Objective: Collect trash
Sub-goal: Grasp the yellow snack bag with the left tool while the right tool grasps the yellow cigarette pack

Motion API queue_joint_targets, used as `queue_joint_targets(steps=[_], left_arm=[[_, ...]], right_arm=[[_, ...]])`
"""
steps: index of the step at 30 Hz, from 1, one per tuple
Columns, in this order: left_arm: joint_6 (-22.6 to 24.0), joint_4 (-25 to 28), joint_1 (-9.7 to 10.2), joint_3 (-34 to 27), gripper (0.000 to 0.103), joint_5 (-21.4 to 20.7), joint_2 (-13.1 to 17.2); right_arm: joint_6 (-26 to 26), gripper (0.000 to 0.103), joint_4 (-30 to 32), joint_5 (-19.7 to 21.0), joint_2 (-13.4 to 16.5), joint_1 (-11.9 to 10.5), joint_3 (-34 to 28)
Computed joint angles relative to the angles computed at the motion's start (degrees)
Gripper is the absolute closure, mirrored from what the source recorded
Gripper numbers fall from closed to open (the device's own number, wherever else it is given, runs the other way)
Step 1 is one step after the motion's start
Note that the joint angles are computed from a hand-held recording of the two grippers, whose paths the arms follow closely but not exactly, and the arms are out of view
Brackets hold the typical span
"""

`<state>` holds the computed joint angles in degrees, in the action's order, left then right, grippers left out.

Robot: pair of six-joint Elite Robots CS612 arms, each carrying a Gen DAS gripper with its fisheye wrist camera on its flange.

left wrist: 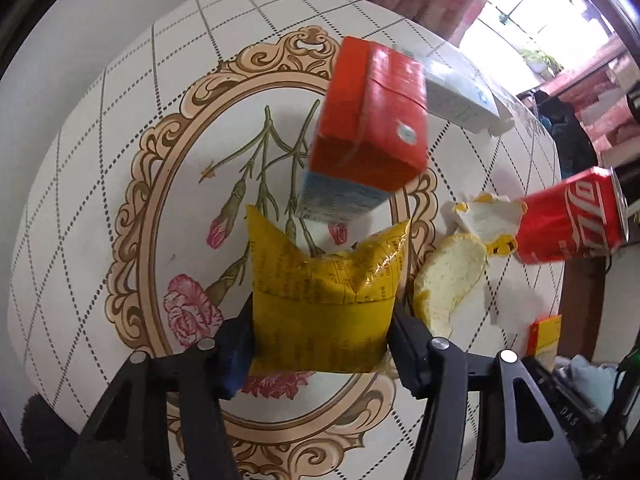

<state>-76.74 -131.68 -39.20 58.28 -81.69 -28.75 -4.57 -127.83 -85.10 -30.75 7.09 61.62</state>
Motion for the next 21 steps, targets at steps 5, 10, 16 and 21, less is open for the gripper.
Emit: queue_joint_targets(steps=[5, 10, 16, 21], left_arm=[[3.67, 2.87, -1.61, 1.16, 0.049, 1.10, -1.08], [7.08, 3.29, -4.02, 4.19, 0.049, 0.55, -2.73], [7.65, 3.76, -5.05, 4.18, 0.049, 1.92, -2.50], [8.30, 3.73, -4.99, 3.08, 0.049, 1.85, -1.61]], right_arm=[[0.15, 0.034, 0.12, 1.69, -2.14, -0.21, 3.40], [-0.27, 0.035, 1.94, 4.76, -5.77, -0.55, 9.71], [-1.51, 0.029, -0.42, 3.17, -7.53, 0.22, 13.57], [-3.66, 0.025, -1.35, -1.65, -7.78, 2.03, 14.12]])
